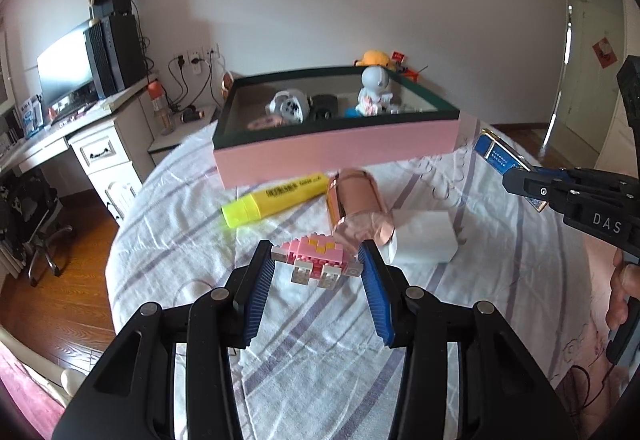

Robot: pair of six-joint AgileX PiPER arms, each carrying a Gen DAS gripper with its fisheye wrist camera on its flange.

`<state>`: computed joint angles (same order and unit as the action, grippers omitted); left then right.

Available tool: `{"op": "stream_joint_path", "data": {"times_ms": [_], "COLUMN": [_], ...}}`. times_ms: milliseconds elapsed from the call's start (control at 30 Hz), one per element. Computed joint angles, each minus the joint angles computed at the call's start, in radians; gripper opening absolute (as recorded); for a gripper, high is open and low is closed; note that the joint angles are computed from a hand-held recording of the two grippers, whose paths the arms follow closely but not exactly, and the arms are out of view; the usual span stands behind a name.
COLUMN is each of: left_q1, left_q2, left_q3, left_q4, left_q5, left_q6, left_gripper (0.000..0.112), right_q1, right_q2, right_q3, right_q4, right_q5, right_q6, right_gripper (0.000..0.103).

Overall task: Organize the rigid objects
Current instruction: 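Carry the battery pack and pink block figure into the pink box and release them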

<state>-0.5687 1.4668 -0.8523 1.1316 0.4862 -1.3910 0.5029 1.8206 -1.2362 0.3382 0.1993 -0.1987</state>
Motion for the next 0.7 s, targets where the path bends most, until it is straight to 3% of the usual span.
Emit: {"op": "stream_joint_path", "data": {"times_ms": [200,367,433,567,700], "left_q1": [0.014,0.099,0.122,0.179,0.260], "left_q2": [-0.042,-0.052,-0.026,0.056,0.184], "left_q3": [-0.056,-0.156,-0.221,-0.377,-0.593], "left_q4": [-0.027,-0.204,-0.233,-0.353,-0.591], "left_q5": [0.007,-0.077,-0.070,-0.050,-0.024], "left_q6": [0.084,0.329,0.397,0.586,0.885], "left_gripper": [0.044,0.044,0.044,0.044,0.045], "right_q1": [0.004,-0.001,-0.006,-0.025,-0.040], "right_q2": [-0.055,-0.042,-0.032,0.039,0.183], "right_q3": [-0.017,-0.121,-0.166,-0.335,-0.610], "right_q4": [0.026,-0.023,-0.039,-0.015,-0.032], "right_q5": [-0.002,0.051,0.068,0.159,0.300], "right_q6": [-0.043,-0.035,-0.033,-0.077,-0.069], "right_gripper": [0.015,0.015,0.015,0.016,0.015]}}
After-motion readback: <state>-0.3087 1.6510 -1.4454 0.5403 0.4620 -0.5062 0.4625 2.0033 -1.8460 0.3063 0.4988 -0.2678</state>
